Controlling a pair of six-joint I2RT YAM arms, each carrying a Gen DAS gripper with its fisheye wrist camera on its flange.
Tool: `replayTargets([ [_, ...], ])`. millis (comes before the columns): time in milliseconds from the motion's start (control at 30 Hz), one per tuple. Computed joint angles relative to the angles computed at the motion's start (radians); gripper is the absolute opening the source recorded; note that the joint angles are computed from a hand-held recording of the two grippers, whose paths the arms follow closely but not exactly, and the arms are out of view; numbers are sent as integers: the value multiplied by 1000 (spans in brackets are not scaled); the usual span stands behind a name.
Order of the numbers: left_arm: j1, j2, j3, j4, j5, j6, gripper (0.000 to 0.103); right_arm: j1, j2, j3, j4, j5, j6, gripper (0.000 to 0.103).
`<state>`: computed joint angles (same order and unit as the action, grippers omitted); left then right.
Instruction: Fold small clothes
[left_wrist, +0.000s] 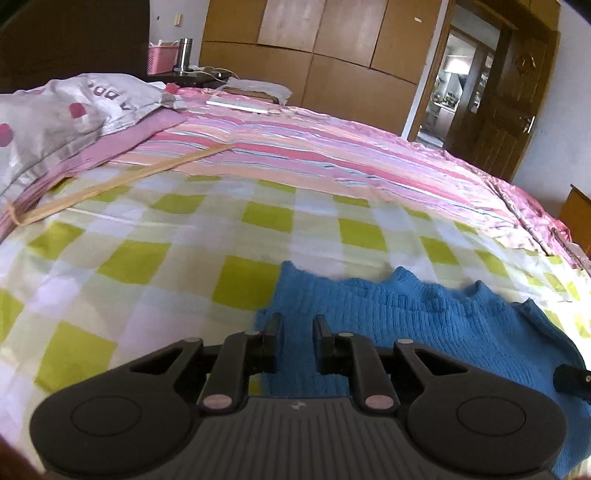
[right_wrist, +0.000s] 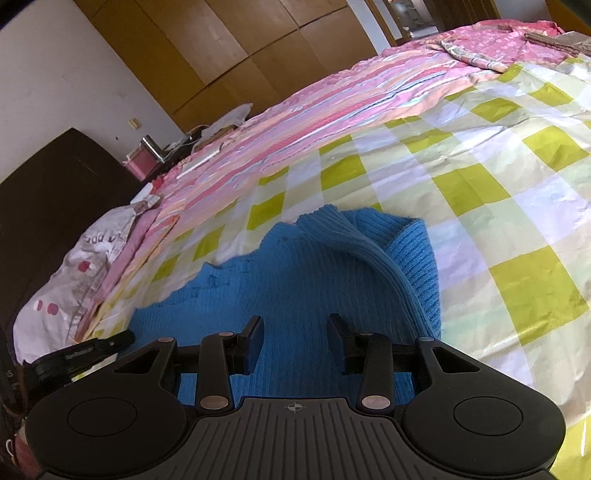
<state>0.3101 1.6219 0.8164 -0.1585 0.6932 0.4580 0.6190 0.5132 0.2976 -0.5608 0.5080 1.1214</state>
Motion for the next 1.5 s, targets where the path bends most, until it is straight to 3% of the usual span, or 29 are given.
replayTargets([
  [200, 107, -68, -38, -109, 45, 92, 24, 148, 67, 59, -146, 167, 95, 37],
  [467, 219, -77, -66, -258, 70, 258, 30, 164, 66, 59, -222, 192, 193, 35],
  [700, 277, -91, -59, -330, 90, 314, 30, 305, 143, 131, -356, 290, 353, 36],
  [933, 295, -117, -84, -333, 57, 360, 33, 320, 168, 136, -429, 258, 441, 32],
  [1200, 332, -161, -99, -365, 68, 417, 34, 418, 293, 240, -539, 288, 545, 33],
  [1500, 366, -153, -86, -431, 85, 473, 34, 418, 427, 297, -438, 246, 465, 34],
])
